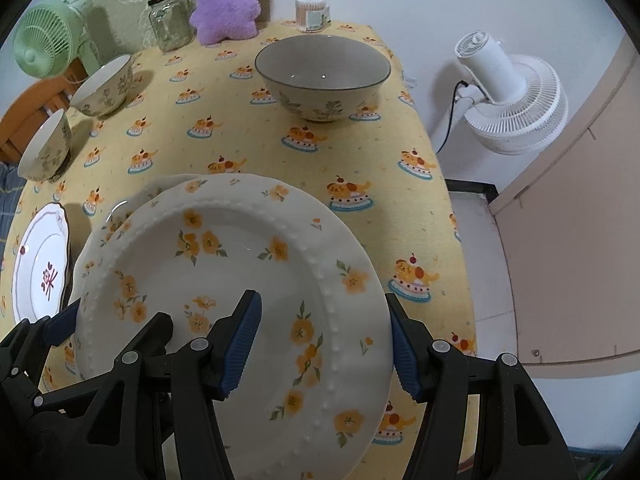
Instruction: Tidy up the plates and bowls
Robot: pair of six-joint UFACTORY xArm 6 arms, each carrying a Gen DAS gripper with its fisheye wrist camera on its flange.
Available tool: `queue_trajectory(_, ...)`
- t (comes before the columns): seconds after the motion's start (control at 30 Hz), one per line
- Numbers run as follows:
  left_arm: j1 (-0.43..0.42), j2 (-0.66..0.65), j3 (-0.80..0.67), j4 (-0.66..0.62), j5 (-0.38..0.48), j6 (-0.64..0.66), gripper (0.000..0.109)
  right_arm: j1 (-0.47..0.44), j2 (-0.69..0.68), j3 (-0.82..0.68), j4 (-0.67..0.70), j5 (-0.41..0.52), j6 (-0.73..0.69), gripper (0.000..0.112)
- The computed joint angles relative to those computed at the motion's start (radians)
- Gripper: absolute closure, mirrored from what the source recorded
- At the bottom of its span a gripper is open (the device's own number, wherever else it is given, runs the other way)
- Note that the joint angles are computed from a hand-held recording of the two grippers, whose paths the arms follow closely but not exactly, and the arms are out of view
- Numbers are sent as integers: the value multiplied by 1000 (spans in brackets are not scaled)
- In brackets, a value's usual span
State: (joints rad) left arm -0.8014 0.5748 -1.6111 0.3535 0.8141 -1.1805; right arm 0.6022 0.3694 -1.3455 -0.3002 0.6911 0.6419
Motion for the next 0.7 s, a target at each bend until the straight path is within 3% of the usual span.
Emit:
queue_trajectory(0.4,-3,26,-27,0,32,-28,26,-2,34,-21,37,-4,-38,48)
queue_trajectory(0.7,-21,70,-120,24,157,-44,24,-1,46,-22,49,-17,-41,48)
